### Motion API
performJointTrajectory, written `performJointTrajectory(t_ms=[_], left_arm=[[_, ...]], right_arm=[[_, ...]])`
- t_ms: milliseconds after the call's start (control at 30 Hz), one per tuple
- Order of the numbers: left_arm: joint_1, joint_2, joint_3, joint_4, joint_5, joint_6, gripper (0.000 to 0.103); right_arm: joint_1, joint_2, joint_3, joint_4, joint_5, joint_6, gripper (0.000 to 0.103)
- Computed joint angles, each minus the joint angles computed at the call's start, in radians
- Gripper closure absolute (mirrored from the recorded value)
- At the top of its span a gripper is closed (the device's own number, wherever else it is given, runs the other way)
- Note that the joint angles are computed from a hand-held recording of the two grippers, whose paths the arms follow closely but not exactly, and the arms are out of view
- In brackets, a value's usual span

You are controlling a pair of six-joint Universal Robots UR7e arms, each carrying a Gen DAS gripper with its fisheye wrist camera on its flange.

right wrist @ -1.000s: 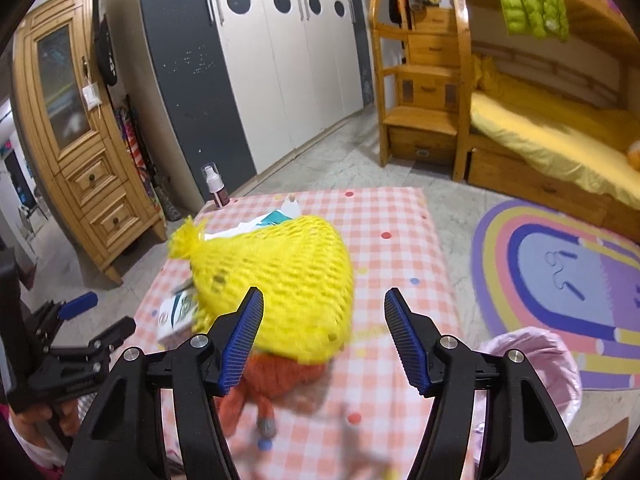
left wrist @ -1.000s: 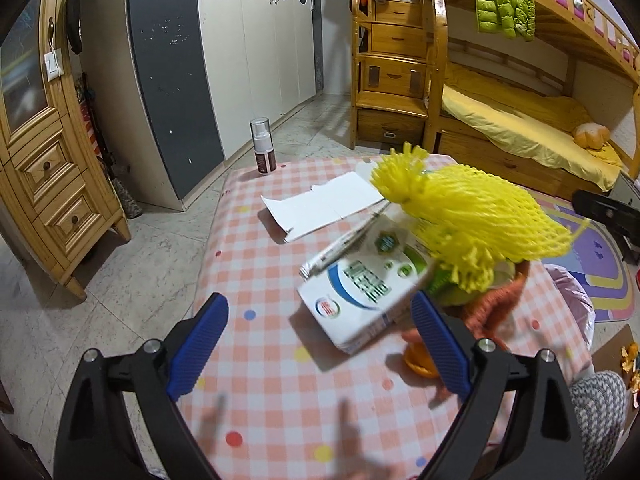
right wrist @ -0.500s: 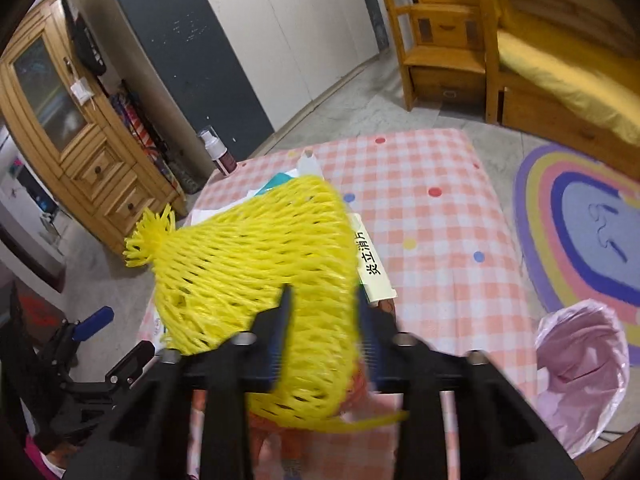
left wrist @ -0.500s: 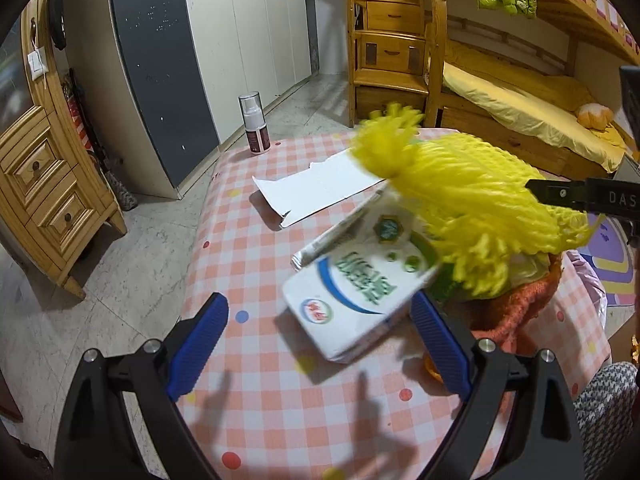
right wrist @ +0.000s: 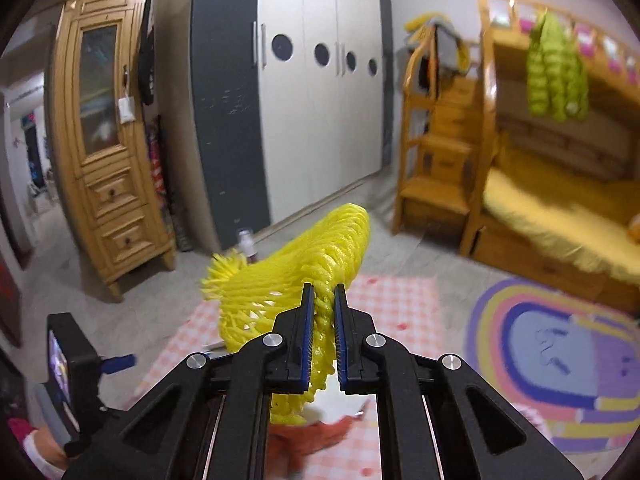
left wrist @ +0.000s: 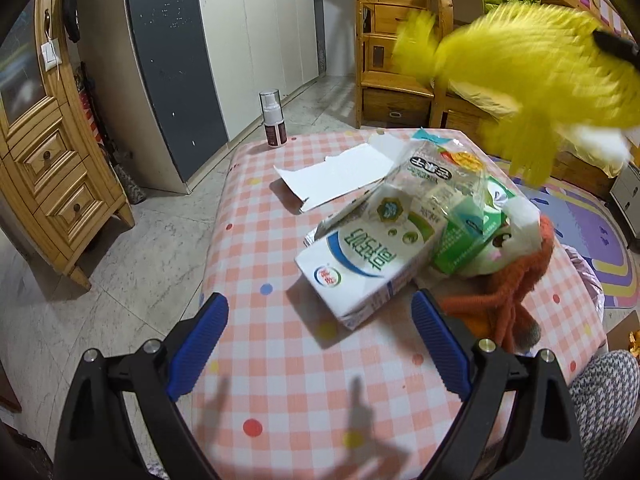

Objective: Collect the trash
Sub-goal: 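Lift the yellow foam net off the table with the right tool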

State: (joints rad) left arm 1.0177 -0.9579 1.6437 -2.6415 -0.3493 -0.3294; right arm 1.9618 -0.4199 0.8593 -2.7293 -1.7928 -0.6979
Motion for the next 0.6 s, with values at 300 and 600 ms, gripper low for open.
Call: performJointTrajectory(t_ms=[300,600], left_arm=[[0.018,0.009,0.006,0.023,-0.022,-0.002,0.013],[0.012,0.121,-0.114,-0.142,-0.037,0.242,0.013]], right_arm=[[-0.025,-0.050,0.117,-0.198,-0.196,-0.091,0.094],[-0.059,-0.057,0.182,-0.267,-0.277,-0.100,0.093]])
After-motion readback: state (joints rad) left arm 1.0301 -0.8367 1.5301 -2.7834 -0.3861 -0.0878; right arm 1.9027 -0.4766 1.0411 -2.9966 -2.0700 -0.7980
